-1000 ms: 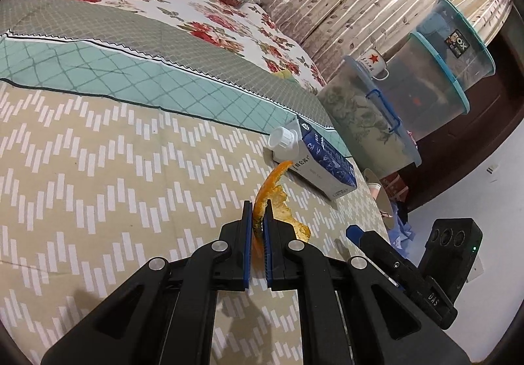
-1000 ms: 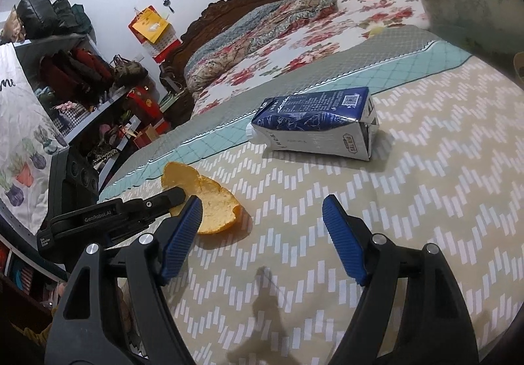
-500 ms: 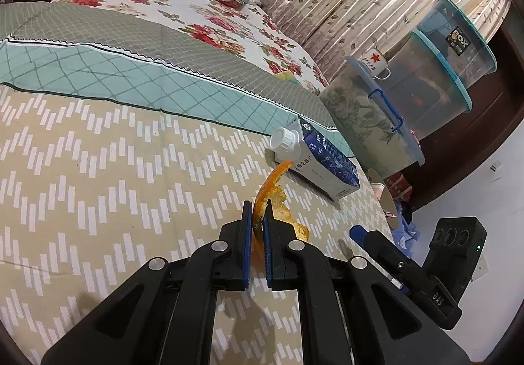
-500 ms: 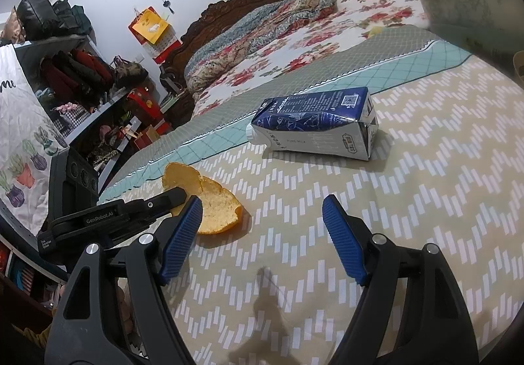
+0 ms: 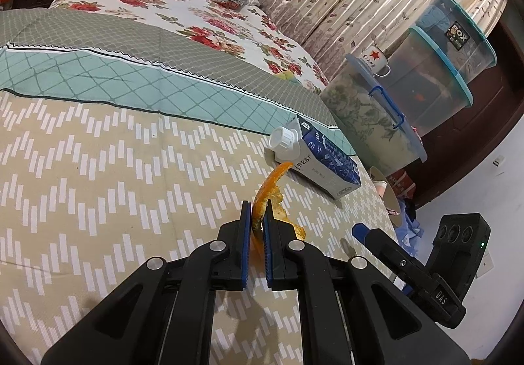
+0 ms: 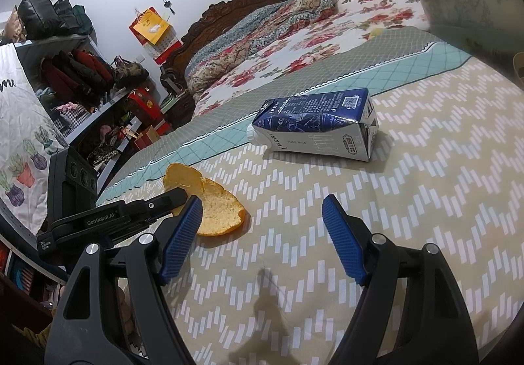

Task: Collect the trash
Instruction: 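Hold the orange peel in the left gripper above the bed, then grasp the blue milk carton with the right gripper while the left holds the peel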

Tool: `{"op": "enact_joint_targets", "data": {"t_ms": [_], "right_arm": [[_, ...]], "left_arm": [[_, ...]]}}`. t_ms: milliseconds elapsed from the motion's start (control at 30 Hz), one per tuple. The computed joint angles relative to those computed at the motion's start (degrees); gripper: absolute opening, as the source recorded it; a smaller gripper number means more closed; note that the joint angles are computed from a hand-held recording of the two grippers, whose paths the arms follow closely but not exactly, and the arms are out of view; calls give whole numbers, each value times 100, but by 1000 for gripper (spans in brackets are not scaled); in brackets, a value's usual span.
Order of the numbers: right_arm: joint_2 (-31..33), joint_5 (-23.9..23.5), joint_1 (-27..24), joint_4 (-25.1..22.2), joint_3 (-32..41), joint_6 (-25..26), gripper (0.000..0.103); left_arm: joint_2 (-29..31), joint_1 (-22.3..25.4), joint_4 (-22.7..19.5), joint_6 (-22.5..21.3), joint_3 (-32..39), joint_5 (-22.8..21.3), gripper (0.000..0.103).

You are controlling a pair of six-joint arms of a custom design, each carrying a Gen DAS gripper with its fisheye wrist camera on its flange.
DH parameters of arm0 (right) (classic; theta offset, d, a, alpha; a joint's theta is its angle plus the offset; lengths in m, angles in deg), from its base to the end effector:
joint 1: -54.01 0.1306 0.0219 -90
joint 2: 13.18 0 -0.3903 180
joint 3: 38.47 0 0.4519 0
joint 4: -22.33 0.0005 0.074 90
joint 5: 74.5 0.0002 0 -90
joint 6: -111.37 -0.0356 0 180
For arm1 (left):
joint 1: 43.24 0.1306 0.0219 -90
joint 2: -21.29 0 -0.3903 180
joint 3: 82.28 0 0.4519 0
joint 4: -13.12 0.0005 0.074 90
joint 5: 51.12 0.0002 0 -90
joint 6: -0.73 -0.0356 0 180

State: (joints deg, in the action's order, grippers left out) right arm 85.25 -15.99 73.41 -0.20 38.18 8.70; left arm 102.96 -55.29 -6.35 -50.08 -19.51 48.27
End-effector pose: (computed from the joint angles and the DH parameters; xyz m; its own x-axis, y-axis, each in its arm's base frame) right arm 0.5347 0.2075 0.2760 -0.7823 -0.0772 -0.6181 -0.4758 0.7145 0.5129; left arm 0.4665 -0.1060 0.3025 -0.6797 -0.4924 -0.5437 -0.1270 0.8090 -0.5739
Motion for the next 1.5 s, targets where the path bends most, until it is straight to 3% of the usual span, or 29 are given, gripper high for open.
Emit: {"op": "enact_joint_targets", "data": {"t_ms": [1433, 1500], "right_arm": [[35, -70, -66, -55, 91, -61, 76], [34, 105, -176, 11, 204, -30, 76]], "left_arm": [[4, -9, 2, -21, 32, -9, 6], [3, -10, 5, -30, 27, 12, 6]]}}
